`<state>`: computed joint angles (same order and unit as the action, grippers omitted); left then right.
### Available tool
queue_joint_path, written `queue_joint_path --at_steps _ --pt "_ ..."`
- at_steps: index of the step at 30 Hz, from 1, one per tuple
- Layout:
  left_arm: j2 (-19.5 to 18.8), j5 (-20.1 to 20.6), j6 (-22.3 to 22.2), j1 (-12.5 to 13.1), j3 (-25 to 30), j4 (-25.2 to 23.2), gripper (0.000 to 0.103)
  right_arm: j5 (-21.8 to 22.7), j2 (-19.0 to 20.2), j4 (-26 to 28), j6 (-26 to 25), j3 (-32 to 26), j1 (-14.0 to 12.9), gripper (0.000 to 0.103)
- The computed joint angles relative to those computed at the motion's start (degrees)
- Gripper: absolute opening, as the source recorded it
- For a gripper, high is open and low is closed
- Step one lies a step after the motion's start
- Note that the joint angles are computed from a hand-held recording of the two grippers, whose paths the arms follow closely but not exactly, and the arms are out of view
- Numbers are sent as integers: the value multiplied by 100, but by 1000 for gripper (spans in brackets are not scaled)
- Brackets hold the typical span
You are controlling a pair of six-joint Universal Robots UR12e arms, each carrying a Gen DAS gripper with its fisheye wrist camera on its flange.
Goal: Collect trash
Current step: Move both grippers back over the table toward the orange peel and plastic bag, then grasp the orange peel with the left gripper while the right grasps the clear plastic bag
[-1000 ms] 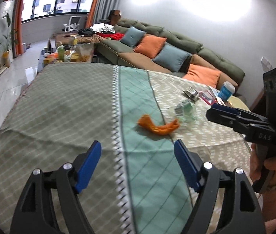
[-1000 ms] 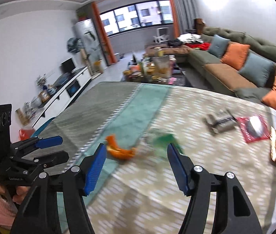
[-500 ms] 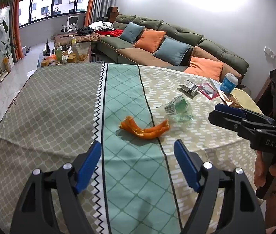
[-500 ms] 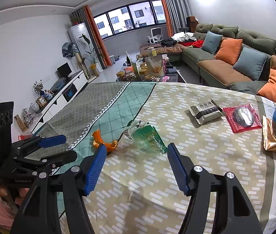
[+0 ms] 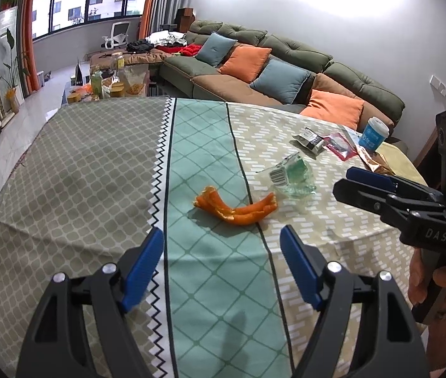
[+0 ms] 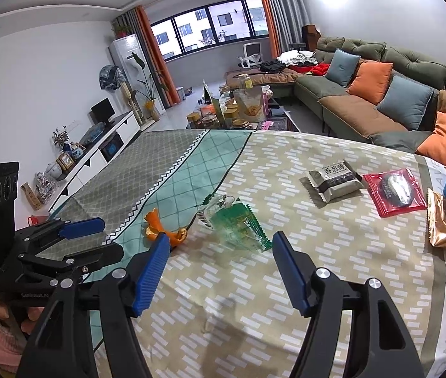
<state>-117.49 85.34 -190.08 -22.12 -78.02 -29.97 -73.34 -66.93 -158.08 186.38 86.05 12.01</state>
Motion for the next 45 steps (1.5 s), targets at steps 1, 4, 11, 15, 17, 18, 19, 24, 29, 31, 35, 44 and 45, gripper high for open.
queue_joint_path --at_steps 1,4,11,15,17,18,19,24,29,31,35,44,45 --pt "-10 -22 -3 6 13 -18 74 -14 13 22 -2 -22 -1 68" --pt "-66 -112 -5 19 105 -183 67 -64 75 160 -54 -131 9 68" --pt "-268 -391 -144 68 426 -622 55 -9 295 506 -168 -465 -3 67" --pt "-340 -654 -211 118 549 -757 50 107 425 740 -251 -658 -13 62" --pt "-373 -682 -209 114 599 -827 46 156 459 799 -305 -700 -13 59" --pt "-394 -704 -205 115 631 -890 44 181 474 843 -320 -720 -12 54" --pt "-409 -727 -213 115 653 -931 43 219 487 883 -343 -736 -14 49" --pt "-478 -897 -333 152 731 -962 28 327 509 943 -428 -742 -10 31" --pt "-498 -910 -365 170 740 -935 15 429 478 876 -396 -682 -33 15" --pt "-500 -911 -366 172 738 -912 11 503 457 827 -344 -648 -52 12" --pt "-470 -908 -348 172 683 -814 9 586 398 696 -291 -564 -68 4" --pt "-171 -881 -301 221 282 -389 8 761 279 369 -160 -405 -76 4" --pt "-137 -865 -297 230 233 -341 8 784 271 348 -156 -398 -77 4"
